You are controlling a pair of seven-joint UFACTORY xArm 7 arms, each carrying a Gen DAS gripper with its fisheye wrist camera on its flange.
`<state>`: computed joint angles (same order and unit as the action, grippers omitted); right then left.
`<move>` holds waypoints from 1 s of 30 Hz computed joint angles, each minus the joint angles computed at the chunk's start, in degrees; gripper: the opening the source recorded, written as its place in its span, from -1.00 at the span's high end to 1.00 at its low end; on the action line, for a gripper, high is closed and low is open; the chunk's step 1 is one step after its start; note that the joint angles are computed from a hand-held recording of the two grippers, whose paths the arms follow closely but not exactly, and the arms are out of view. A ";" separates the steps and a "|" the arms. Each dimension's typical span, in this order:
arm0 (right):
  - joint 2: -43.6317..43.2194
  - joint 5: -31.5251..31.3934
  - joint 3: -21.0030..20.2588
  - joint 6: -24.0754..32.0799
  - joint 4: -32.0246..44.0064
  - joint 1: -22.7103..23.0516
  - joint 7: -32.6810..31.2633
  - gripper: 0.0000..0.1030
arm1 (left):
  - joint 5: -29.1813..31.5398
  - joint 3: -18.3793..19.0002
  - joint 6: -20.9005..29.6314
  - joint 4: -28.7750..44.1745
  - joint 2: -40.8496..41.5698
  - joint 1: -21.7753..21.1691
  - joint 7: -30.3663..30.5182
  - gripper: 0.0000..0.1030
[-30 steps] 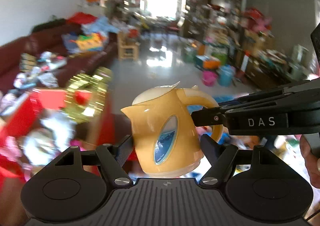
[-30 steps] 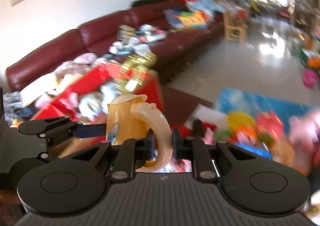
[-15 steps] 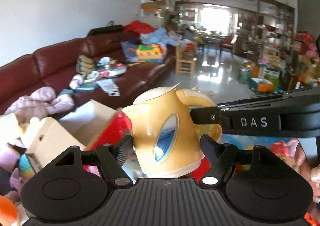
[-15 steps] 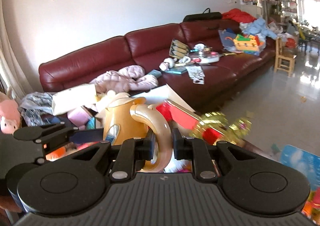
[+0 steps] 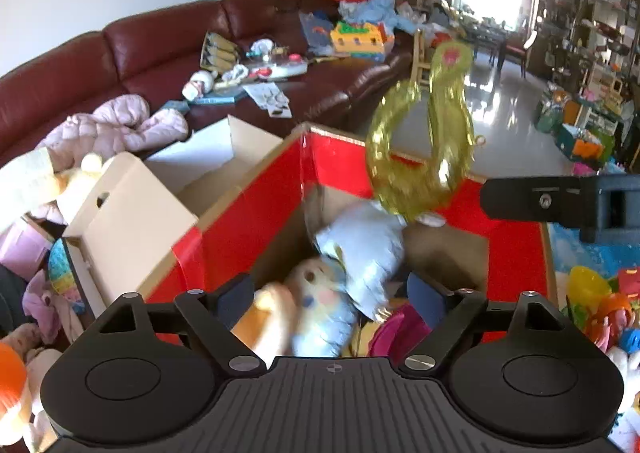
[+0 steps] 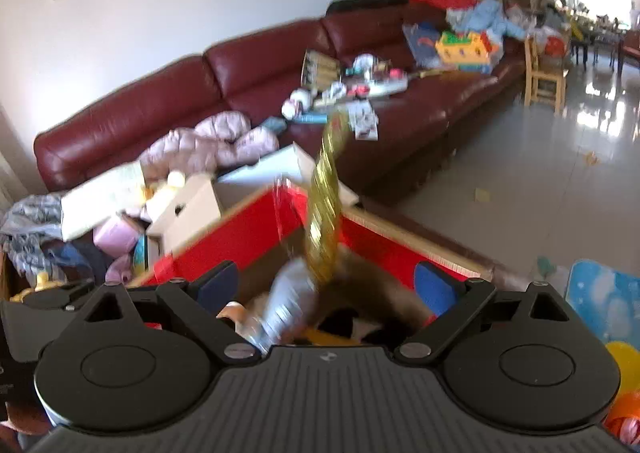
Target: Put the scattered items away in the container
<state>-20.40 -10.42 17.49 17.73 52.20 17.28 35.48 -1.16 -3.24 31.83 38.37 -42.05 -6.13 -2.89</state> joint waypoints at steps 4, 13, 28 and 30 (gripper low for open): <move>0.76 0.91 -0.33 1.70 0.12 1.56 -1.58 -0.86 | 1.21 -0.58 -1.18 -1.56 0.43 0.96 -0.13 -0.90; 2.34 2.86 -0.66 5.32 1.97 4.63 -4.89 -0.86 | 4.44 -2.15 -1.07 -5.80 -3.08 2.50 -0.90 -1.00; 1.49 4.28 -0.16 10.52 2.44 7.20 -8.70 -0.90 | 8.86 -4.22 2.63 -9.11 -7.67 4.49 -3.34 -1.00; 1.43 3.77 0.17 11.29 2.47 7.02 -8.50 -0.90 | 9.49 -4.49 3.35 -9.42 -7.95 4.98 -3.66 -1.00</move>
